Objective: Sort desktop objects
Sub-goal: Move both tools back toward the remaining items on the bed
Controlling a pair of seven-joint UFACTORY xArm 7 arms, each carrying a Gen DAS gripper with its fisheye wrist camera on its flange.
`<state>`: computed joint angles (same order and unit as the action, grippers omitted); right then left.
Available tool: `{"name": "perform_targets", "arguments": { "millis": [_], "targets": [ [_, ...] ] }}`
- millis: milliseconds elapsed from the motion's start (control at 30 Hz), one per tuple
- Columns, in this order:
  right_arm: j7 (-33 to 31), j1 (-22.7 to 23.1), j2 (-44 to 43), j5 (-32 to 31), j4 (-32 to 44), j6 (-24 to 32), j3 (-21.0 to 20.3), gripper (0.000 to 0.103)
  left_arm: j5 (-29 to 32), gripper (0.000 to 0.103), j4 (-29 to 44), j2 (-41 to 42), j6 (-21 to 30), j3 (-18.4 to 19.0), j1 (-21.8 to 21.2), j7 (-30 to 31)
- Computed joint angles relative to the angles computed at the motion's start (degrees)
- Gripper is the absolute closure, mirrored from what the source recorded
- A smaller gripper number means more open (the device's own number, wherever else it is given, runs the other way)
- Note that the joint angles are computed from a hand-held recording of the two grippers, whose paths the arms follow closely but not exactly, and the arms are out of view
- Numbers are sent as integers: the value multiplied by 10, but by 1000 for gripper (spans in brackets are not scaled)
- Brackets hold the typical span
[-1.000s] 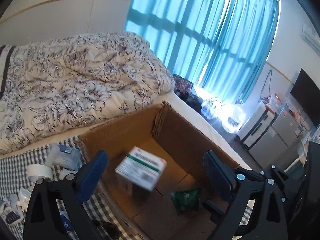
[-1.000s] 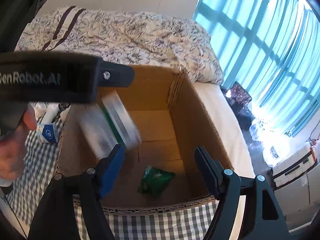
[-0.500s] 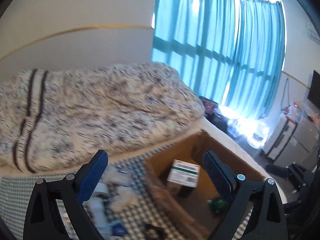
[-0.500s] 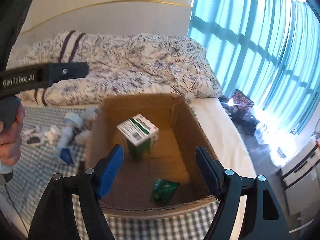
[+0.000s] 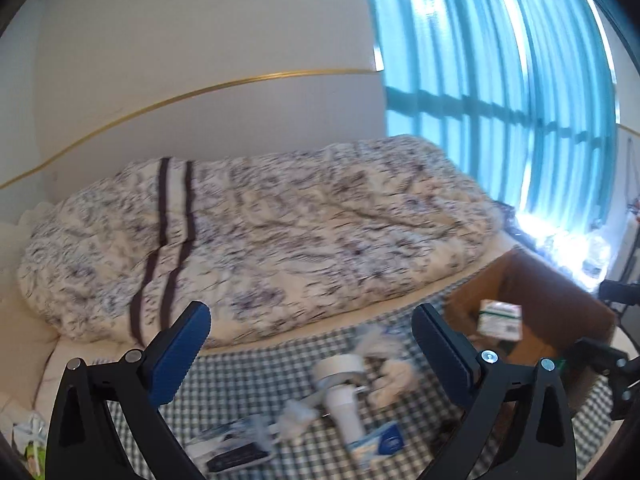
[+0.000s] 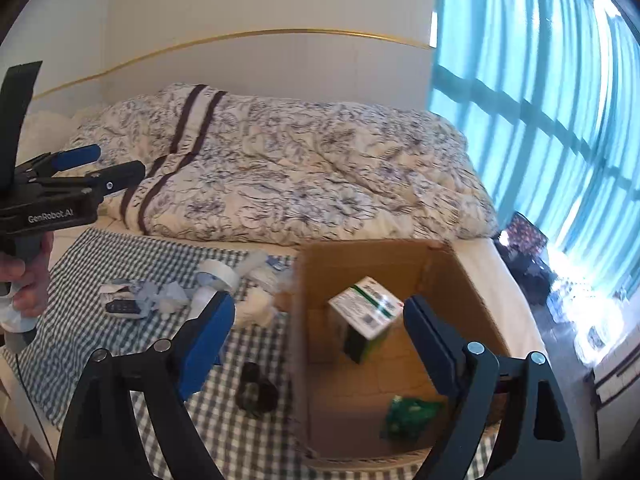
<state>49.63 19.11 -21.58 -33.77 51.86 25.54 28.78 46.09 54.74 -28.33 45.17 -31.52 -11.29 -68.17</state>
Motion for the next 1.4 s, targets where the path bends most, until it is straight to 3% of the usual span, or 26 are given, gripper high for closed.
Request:
{"name": "perform_targets", "arguments": {
  "millis": [333, 467, 600, 900, 1067, 1400],
  "targets": [
    [87, 9, 72, -95, 46, -35, 30, 9, -39, 0, -145, -145, 14, 35, 7, 55],
    [155, 19, 98, -167, 51, -66, 37, 8, -59, 0, -200, -187, 2, 42, 16, 83],
    [173, 48, 136, -203, 67, -60, 32, 8, -85, 0, -249, -212, -19, 49, 28, 90],
    [241, 107, 212, -284, 80, -80, -9, 8, -112, 0, -322, -194, -85, 38, 66, 51],
    [230, 143, 244, -282, 83, -73, -42, 8, -97, 0, -349, -165, -127, 30, 91, 17],
    [252, 206, 282, -285, 71, -67, -119, 8, -111, 0, -384, -93, -257, 59, 128, -8]
  ]
}}
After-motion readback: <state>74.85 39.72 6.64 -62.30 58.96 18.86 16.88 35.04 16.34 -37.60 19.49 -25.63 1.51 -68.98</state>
